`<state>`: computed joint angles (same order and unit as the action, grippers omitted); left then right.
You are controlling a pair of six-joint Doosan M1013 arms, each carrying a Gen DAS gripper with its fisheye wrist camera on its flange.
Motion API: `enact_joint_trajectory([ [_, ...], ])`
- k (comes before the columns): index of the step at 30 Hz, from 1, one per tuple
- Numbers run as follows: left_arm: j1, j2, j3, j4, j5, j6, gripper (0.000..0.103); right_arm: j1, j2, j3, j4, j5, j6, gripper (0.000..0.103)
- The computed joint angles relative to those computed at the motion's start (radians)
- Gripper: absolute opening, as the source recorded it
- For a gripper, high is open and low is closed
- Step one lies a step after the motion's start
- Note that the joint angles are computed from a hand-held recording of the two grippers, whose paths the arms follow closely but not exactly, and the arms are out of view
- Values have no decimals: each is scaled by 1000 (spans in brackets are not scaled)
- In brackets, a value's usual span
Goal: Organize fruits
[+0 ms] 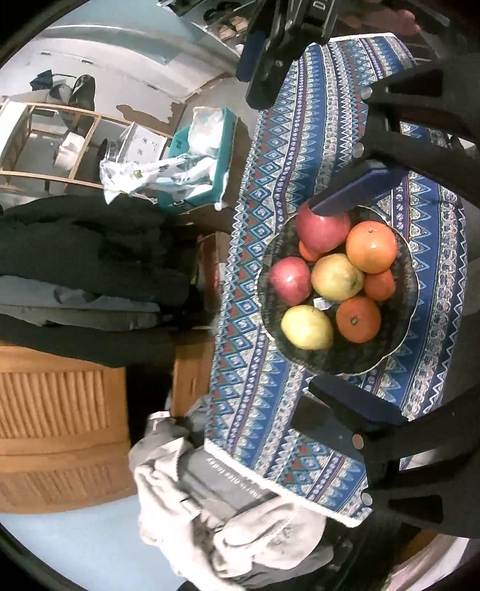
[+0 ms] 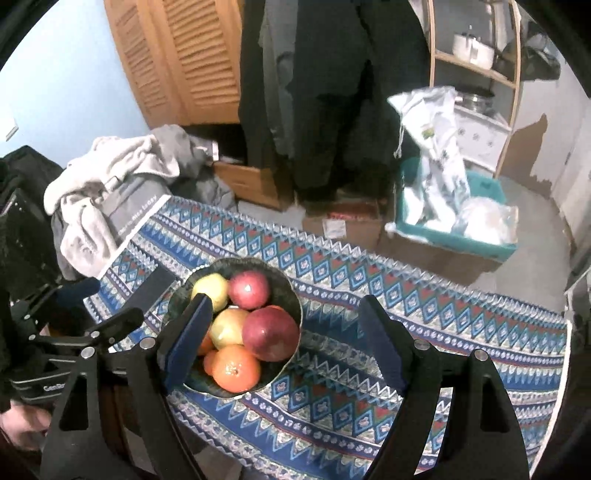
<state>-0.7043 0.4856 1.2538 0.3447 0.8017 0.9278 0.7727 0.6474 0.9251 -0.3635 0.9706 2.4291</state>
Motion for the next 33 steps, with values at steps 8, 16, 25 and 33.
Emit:
enact_joint_trajectory([
  [8,-12,-25,11,54,-33,-45,100,26,-26,2,-61,-13,-2,81],
  [16,-23,-39,7,56,-45,-45,100,35,-71,48,-138,-25,62,81],
  [25,-43,-56,11,168,-57,-134,102,40,-115,109,-198,-47,95,81],
  [33,-49,-51,2,188,-49,-136,102,38,-138,147,-246,-59,147,81],
])
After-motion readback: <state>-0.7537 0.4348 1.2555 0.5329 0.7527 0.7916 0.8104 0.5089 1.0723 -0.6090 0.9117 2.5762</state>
